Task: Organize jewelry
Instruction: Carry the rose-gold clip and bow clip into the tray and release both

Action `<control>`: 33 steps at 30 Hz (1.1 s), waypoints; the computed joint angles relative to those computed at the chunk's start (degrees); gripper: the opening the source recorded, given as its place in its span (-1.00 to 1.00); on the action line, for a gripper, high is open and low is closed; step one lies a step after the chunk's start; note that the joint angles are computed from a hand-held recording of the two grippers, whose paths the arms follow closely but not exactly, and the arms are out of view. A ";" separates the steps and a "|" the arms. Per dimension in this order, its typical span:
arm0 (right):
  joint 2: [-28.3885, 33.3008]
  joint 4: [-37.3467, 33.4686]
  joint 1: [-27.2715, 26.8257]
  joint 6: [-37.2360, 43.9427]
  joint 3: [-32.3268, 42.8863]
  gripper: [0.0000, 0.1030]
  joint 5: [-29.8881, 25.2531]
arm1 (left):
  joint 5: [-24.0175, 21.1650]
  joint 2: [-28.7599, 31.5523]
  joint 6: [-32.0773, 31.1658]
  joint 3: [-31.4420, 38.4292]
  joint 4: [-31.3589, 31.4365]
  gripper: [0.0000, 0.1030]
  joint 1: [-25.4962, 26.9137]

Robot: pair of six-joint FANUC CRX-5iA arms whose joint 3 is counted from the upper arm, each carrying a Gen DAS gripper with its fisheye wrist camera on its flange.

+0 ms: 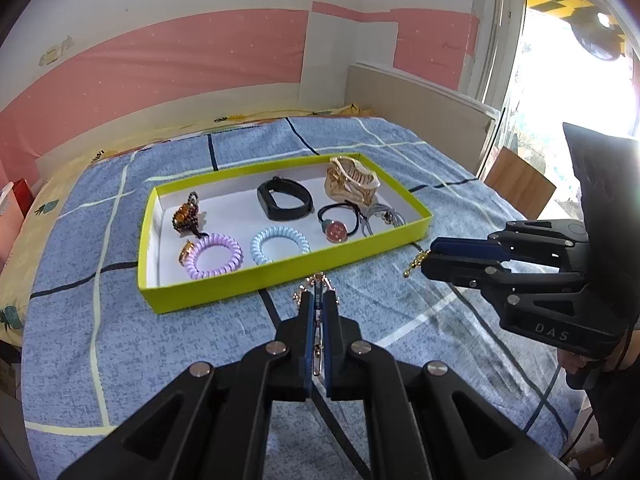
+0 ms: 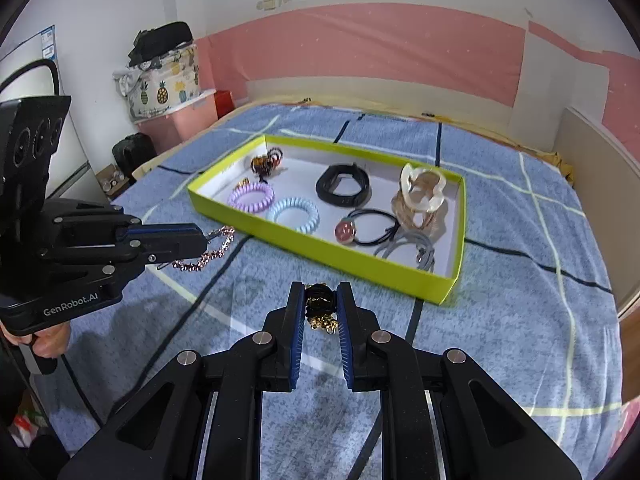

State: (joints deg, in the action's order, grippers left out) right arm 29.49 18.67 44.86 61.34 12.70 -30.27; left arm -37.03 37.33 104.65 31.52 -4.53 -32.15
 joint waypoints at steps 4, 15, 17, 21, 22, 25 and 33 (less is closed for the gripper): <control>-0.05 0.51 0.12 -0.72 0.83 -0.69 0.08 | -0.46 -0.01 0.80 0.69 -0.58 -0.92 0.19; 5.04 -1.47 -0.84 1.72 10.38 -0.69 -3.66 | -4.00 2.90 1.94 6.74 -2.35 -0.92 1.77; 6.66 -2.83 -1.23 2.98 13.17 -0.69 -4.70 | -4.89 4.08 1.68 8.74 -2.28 -0.92 2.28; 10.04 -6.06 -2.11 5.43 18.95 -0.69 -7.28 | -7.42 7.08 1.37 13.82 -2.75 -0.92 3.04; 10.91 -6.55 -2.29 5.72 20.31 -0.69 -7.88 | -7.99 7.93 1.22 15.12 -2.68 -0.92 3.25; 13.60 -9.40 -3.07 7.47 24.99 -0.69 -10.22 | -10.06 10.72 0.81 19.37 -2.14 -0.92 3.90; 20.05 -13.64 -3.84 11.11 35.29 -0.69 -16.11 | -15.80 18.48 -0.54 31.04 -0.41 -0.92 5.19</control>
State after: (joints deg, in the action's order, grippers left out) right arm 49.55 5.03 41.02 72.45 47.99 -46.38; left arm -52.83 55.81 104.10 62.55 -4.95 -26.95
